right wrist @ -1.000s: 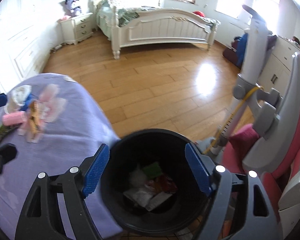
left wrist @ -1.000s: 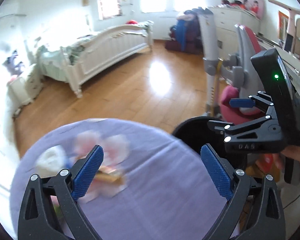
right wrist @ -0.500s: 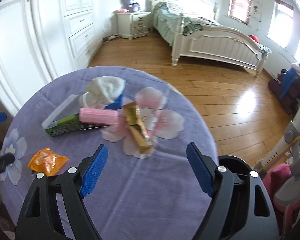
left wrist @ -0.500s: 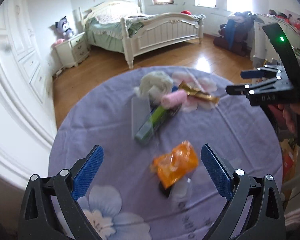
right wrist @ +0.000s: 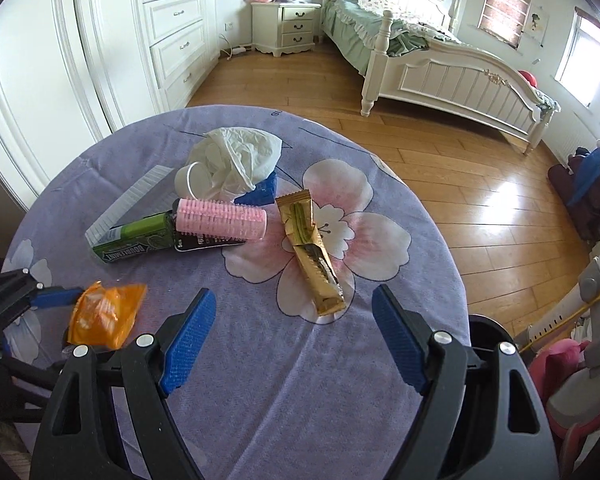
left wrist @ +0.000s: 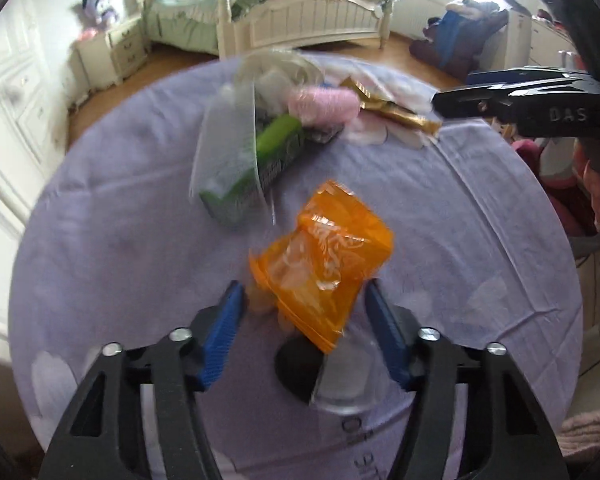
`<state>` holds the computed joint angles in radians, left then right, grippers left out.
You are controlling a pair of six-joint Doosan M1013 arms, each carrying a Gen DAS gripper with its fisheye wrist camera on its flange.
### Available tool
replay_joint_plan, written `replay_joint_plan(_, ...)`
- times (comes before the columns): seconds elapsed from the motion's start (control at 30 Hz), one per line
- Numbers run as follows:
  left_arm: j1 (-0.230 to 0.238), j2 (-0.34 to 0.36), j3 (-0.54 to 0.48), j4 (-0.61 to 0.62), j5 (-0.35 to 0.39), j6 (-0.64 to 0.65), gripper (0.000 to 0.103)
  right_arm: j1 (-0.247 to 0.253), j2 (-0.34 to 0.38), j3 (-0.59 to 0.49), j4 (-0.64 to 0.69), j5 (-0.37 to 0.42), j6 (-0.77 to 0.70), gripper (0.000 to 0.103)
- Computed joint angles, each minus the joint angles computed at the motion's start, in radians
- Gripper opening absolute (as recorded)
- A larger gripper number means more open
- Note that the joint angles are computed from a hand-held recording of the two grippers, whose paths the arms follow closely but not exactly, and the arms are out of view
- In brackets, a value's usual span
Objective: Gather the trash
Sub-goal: 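Grasp the orange wrapper with the left tool while the right tool grasps the gold sachet, then carry the orange wrapper and gold sachet over the bin and open both tools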
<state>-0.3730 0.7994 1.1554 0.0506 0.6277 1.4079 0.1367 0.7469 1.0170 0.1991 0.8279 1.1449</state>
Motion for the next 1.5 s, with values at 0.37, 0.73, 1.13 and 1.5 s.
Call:
replay_joint_plan(0.37, 0.015, 0.002, -0.028, -0.088, 0.012, 0.058, 0.007, -0.02, 0.084, -0.122, 0.057, 0.097, -0.001, 0.069)
replay_joint_plan(0.73, 0.011, -0.012, -0.046, -0.076, 0.011, 0.051, 0.007, -0.012, 0.173, -0.251, 0.049, 0.214, -0.011, 0.045)
replay_joint_plan(1.13, -0.014, -0.009, -0.084, 0.15, 0.031, -0.164, 0.007, -0.011, 0.136, -0.183, 0.053, 0.161, -0.031, 0.003)
replay_joint_plan(1.5, -0.043, 0.024, -0.158, 0.097, 0.022, -0.057, 0.007, -0.058, 0.001, -0.001, 0.073, 0.012, -0.018, 0.002)
